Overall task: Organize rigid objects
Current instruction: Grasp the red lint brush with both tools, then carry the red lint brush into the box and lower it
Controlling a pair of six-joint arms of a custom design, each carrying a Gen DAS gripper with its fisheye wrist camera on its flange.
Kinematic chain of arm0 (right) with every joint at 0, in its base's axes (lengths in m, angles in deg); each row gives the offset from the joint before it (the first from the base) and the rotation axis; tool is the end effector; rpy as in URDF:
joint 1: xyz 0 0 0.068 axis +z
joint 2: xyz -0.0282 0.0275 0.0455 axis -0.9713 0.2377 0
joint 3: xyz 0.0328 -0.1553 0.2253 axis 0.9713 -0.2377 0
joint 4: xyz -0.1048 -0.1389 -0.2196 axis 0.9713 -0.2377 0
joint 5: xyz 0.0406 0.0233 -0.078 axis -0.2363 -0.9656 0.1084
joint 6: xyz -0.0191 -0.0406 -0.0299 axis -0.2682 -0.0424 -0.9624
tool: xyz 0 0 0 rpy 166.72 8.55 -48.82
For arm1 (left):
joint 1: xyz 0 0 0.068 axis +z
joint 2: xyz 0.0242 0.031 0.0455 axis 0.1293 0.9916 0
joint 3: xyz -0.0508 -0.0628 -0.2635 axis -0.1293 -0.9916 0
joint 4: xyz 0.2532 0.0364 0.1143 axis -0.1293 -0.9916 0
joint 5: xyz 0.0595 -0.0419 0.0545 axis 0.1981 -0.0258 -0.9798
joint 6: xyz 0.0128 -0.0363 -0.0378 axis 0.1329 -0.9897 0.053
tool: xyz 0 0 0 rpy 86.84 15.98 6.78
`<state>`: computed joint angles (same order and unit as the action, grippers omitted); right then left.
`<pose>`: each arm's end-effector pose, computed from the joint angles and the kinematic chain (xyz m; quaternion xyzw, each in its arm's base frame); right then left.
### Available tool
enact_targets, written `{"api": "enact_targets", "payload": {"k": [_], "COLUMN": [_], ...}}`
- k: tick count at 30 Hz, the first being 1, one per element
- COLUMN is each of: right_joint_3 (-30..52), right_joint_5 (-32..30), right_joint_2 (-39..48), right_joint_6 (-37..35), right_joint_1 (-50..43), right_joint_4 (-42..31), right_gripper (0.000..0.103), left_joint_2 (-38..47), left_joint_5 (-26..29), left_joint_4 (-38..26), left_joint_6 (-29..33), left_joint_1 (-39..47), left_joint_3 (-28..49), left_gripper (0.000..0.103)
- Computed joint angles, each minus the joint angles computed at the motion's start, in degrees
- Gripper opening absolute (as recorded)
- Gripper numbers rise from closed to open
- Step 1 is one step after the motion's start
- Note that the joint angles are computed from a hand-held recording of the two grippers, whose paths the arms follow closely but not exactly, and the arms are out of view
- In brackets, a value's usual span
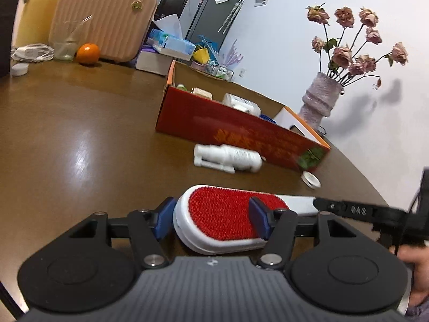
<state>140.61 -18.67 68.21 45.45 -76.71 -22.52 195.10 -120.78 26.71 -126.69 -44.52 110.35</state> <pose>0.4090 0.0162 0.0361 -0.1895 0.8757 0.2272 0.3816 0.2259 -0.2469 0.0505 -0.2327 0.8349 -0.0951 0.4895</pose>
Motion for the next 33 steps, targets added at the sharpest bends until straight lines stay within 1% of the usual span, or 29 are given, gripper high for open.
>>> {"api": "enact_targets", "payload": {"k": [3, 6, 9, 12, 14, 18, 21, 23, 25, 28, 31, 33], "right_joint_3": [-8.6, -15.9, -21.4, -24.7, -26.1, -27.0, -26.6, -25.4, -23.8, -21.7, -17.5, -13.6], "right_joint_5": [-3.3, -6.8, -9.9, -13.2, -15.6, -19.0, -20.5, -21.2, -21.2, -19.6, -17.1, -15.3], "right_joint_2": [-4.4, -8.0, -11.0, -13.8, -15.2, -17.0, -17.3, -17.1, -16.8, -16.3, -14.7, -12.9], "right_joint_6": [-0.6, -2.4, -3.6, -5.5, -6.8, -8.0, -7.2, -5.3, -3.4, 1.0, 6.0, 9.2], "right_joint_1": [-3.9, -8.1, -11.8, -15.5, -17.9, -21.3, -22.6, -23.1, -23.0, -21.2, -18.2, -15.6], "right_joint_4": [3.2, 5.3, 7.2, 7.3, 6.9, 5.6, 5.5, 5.9, 6.4, 9.9, 12.6, 13.3], "right_gripper": [0.011, 0.011, 0.011, 0.011, 0.011, 0.011, 0.011, 0.011, 0.011, 0.011, 0.011, 0.011], "left_joint_2": [-2.5, -4.2, -5.0, -5.1, -5.2, -5.2, -5.6, -6.2, -6.6, -7.1, -7.6, -7.8], "left_joint_5": [-2.3, -6.0, -9.8, -12.7, -14.3, -16.3, -16.2, -15.0, -13.8, -11.0, -6.3, -1.7], "left_joint_4": [-4.2, -10.6, -18.0, -24.4, -27.1, -30.5, -28.4, -24.0, -18.6, -8.5, -0.6, 3.1], "left_joint_6": [-4.6, -7.9, -11.9, -16.0, -17.8, -18.5, -15.7, -11.4, -5.8, 4.8, 14.4, 19.6], "left_joint_1": [-3.9, -7.8, -11.7, -15.2, -17.0, -18.7, -18.1, -16.5, -14.3, -10.0, -4.2, 0.6], "left_joint_3": [-0.9, 0.2, 2.7, 5.3, 6.4, 8.7, 8.9, 8.2, 7.5, 6.5, 6.3, 6.8], "left_gripper": [0.058, 0.057, 0.057, 0.057, 0.057, 0.057, 0.057, 0.057, 0.057, 0.057, 0.057, 0.057]}}
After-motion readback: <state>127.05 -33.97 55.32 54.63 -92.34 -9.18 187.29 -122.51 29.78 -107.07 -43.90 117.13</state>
